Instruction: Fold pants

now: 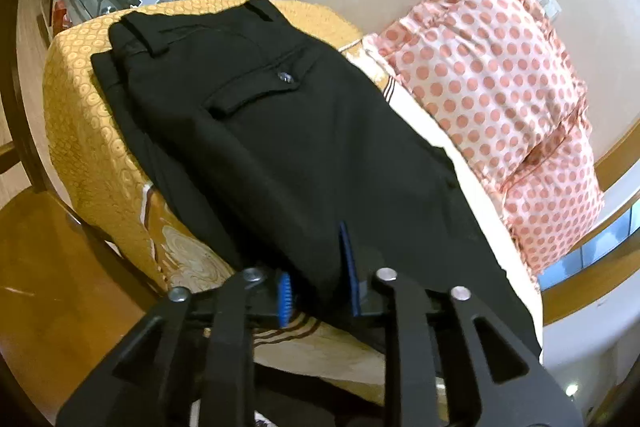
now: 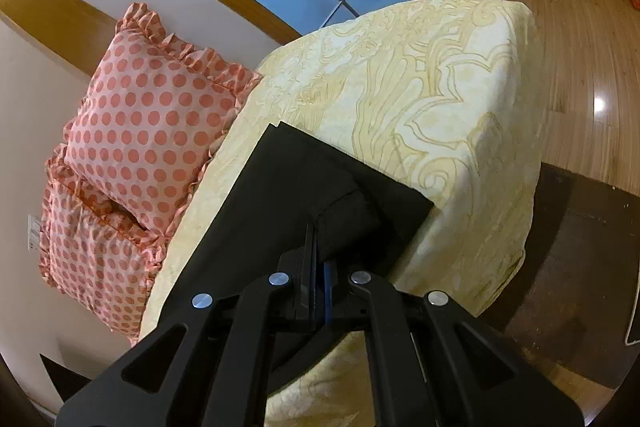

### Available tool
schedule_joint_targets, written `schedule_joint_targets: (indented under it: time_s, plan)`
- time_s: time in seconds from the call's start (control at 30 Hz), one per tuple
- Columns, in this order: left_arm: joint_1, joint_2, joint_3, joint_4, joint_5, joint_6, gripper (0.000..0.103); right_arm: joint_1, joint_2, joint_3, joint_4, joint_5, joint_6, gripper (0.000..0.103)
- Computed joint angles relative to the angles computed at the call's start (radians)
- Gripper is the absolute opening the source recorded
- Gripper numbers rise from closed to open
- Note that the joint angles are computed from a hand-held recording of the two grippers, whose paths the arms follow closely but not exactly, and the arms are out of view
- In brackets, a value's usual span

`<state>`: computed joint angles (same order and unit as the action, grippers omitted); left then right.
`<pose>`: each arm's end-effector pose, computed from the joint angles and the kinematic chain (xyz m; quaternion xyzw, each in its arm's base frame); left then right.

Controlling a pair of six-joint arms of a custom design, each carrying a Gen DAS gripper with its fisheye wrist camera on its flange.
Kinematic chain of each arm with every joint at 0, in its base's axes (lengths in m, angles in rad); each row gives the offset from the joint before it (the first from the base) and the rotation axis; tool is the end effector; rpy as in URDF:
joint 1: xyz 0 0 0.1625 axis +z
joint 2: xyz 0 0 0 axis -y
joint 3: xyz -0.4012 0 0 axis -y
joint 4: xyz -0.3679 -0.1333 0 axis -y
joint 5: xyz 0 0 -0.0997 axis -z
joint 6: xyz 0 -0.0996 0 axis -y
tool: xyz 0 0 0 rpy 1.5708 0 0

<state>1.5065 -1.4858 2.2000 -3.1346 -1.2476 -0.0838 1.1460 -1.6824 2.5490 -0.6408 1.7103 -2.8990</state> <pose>0.1358 -0.4585 0.3338 -0.0751 0.8986 -0.4165 0.1161 -0.0013 -0.2928 0.1616 -0.2966 -0.7231 0.6139 0.1108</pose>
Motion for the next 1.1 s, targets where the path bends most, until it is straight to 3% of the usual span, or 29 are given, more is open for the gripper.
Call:
schedule_joint_targets:
  time_s: [0.1, 0.23, 0.3, 0.43, 0.6, 0.63, 0.67, 0.7, 0.77, 0.8, 0.9, 1.0, 1.1]
  plan:
    - [-0.021, 0.007, 0.031, -0.059, 0.042, 0.020, 0.020, 0.014, -0.004, -0.011, -0.007, 0.009, -0.028, 0.002]
    - [-0.020, 0.015, 0.077, -0.167, 0.041, 0.038, 0.018, 0.075, 0.055, -0.039, -0.017, 0.134, -0.059, 0.002]
    - [-0.014, 0.016, 0.088, -0.202, 0.027, 0.030, 0.016, 0.079, 0.063, -0.028, -0.045, 0.145, -0.070, 0.002]
    - [-0.036, 0.039, 0.136, -0.328, 0.075, 0.050, 0.015, 0.110, 0.078, -0.043, -0.045, 0.190, -0.074, 0.002]
    - [-0.029, 0.049, 0.149, -0.377, 0.065, 0.056, 0.019, 0.143, 0.103, -0.071, -0.035, 0.245, -0.095, 0.002]
    - [-0.029, 0.042, 0.146, -0.365, 0.063, 0.052, 0.021, 0.150, 0.105, -0.074, -0.032, 0.257, -0.102, 0.002]
    - [-0.033, 0.036, 0.146, -0.362, 0.075, 0.052, 0.031, 0.161, 0.106, -0.074, -0.035, 0.278, -0.111, 0.003]
    - [-0.047, 0.033, 0.151, -0.383, 0.112, 0.057, 0.038, 0.162, 0.102, -0.070, -0.038, 0.283, -0.116, 0.012]
    - [-0.093, 0.037, 0.171, -0.473, 0.237, 0.068, 0.080, 0.173, 0.084, -0.050, -0.063, 0.314, -0.127, 0.026]
    - [-0.116, 0.049, 0.182, -0.558, 0.297, 0.091, 0.083, 0.179, 0.072, -0.034, -0.095, 0.332, -0.137, 0.033]
    - [-0.142, 0.050, 0.188, -0.647, 0.329, 0.153, 0.085, 0.189, 0.038, -0.001, -0.160, 0.374, -0.168, 0.043]
    - [-0.170, 0.062, 0.180, -0.662, 0.327, 0.204, 0.089, 0.157, 0.011, 0.007, -0.168, 0.343, -0.172, 0.046]
    - [-0.180, 0.085, 0.163, -0.614, 0.279, 0.213, 0.092, 0.119, 0.015, 0.000, -0.156, 0.316, -0.150, 0.054]
